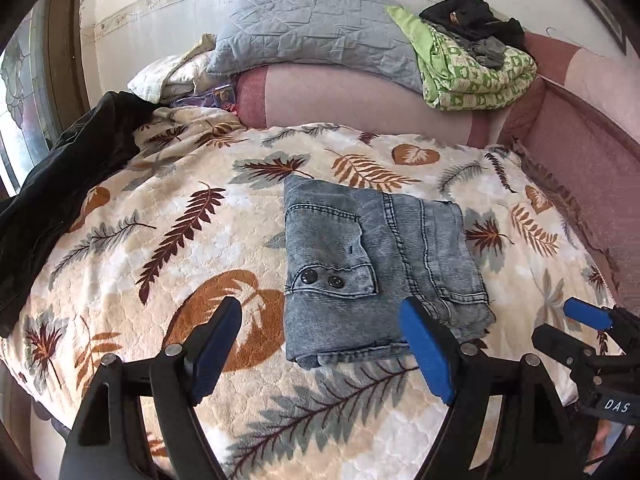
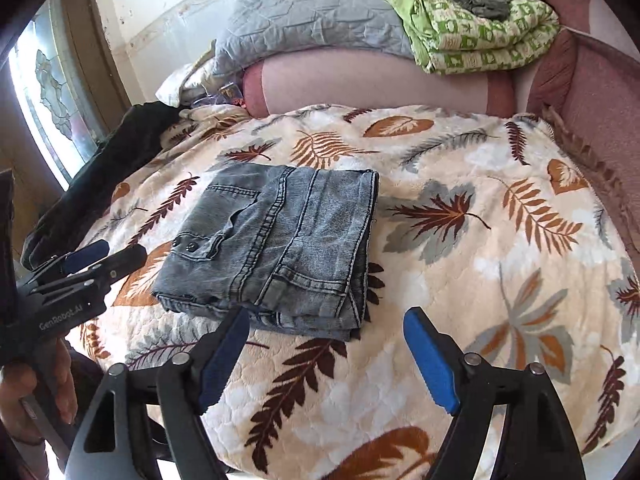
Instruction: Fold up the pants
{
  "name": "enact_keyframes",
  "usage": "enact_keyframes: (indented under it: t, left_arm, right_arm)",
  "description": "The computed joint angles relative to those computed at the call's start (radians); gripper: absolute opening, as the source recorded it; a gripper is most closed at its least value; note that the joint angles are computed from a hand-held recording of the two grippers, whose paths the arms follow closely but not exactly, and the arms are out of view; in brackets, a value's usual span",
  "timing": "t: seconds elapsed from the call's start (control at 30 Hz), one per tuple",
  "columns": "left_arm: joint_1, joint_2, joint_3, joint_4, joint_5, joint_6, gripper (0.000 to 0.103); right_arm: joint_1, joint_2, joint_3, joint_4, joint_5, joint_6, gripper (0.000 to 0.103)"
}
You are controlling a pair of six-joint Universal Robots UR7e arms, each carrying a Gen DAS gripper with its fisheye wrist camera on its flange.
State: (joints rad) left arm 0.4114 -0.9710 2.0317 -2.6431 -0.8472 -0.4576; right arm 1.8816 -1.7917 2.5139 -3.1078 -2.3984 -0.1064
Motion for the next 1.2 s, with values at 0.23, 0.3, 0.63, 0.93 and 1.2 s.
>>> enact_keyframes:
  t: [0.23, 0.3, 0.63, 0.93, 1.2]
  left_arm:
    - [-0.066, -0.069, 0.082, 0.018, 0.022, -0.082, 0.082]
    - [-0.078, -0.078, 0.091, 0.033, 0.026, -0.092, 0.082]
    - [-0.107, -0.109, 0.113, 0.062, 0.004, -0.156, 0.089]
    - [-0.116, -0.1, 0.098, 0.07, -0.001, -0.135, 0.093]
    - [-0.096, -0.094, 0.091, 0.008, -0.036, -0.091, 0.101]
  right_arm:
    - [0.138, -0.016, 0.061, -0.035, -0.123, 0.049, 0.103]
    - [0.164, -0.02, 0.066, -0.026, -0.149, 0.06, 0.103]
    - [0.243, -0.002, 0.064, 0.013, -0.23, 0.064, 0.103]
    - [0.243, 0.007, 0.046, 0.043, -0.235, 0.041, 0.103]
    - [0.23, 0.018, 0.036, 0.031, -0.236, 0.022, 0.103]
